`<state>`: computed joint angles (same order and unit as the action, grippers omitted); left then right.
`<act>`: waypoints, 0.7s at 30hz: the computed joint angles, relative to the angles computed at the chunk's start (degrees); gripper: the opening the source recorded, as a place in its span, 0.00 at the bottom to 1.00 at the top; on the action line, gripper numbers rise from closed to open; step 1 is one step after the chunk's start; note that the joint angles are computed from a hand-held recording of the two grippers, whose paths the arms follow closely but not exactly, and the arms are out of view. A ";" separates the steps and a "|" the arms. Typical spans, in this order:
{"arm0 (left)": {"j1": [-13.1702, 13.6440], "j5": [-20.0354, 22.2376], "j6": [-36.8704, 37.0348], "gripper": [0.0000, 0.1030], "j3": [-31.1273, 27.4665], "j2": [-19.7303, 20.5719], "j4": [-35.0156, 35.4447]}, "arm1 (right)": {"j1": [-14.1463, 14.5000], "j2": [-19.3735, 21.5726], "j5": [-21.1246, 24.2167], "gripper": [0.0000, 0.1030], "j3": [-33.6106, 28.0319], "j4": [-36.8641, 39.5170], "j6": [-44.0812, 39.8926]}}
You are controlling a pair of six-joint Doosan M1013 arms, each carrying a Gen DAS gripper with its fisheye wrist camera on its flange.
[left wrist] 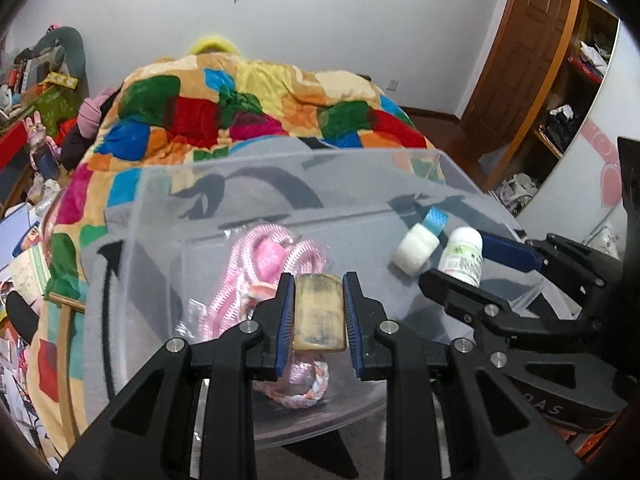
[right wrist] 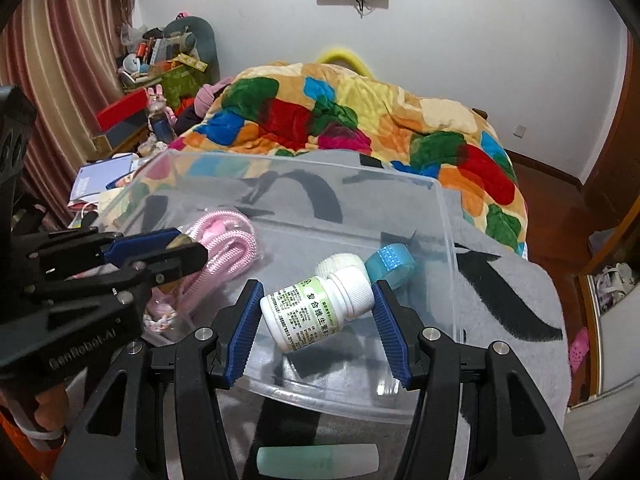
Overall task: Organize objects
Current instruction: 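Place the brown block and pill bottle into the clear box while both grippers open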
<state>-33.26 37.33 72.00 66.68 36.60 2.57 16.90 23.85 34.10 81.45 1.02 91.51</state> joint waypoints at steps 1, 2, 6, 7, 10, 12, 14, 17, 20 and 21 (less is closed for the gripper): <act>0.08 0.37 0.64 0.23 -0.15 0.14 -0.96 | -0.03 -0.01 -0.16 0.50 0.10 0.24 -0.01; 0.18 0.60 1.36 0.23 -0.19 0.20 -1.99 | -0.08 0.01 0.00 0.50 0.05 0.63 0.08; -0.01 0.30 0.67 0.23 0.37 -0.29 -1.20 | -0.54 -0.02 0.45 0.51 0.10 2.97 -1.21; -0.03 0.11 0.50 0.23 0.61 -0.48 -0.87 | -0.60 0.02 0.54 0.51 -0.01 3.03 -1.30; 0.01 -0.74 0.55 0.23 1.61 -1.32 -0.99 | -0.70 -0.31 0.22 0.56 0.34 3.86 -1.97; -0.01 -1.48 0.15 0.23 2.37 -1.96 -0.56 | -0.63 -0.91 -0.47 0.56 0.97 3.93 -2.24; -0.28 -2.39 -0.91 0.23 3.41 -2.81 1.32 | -0.48 -1.67 -1.47 0.56 1.77 3.14 -2.11; -0.83 -4.15 -2.99 0.28 5.19 -4.24 4.55 | -0.30 -2.88 -2.76 0.57 2.98 2.26 -2.21; -1.18 -6.21 -4.06 0.31 7.03 -5.70 6.36 | -0.20 -4.38 -4.41 0.57 4.69 1.60 -2.42; -1.36 -6.66 -4.49 0.31 7.56 -6.12 7.12 | -0.18 -4.85 -4.97 0.57 5.26 1.28 -2.32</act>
<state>-34.62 30.67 67.51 74.24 30.49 9.69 16.72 19.01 29.13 86.71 2.30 89.19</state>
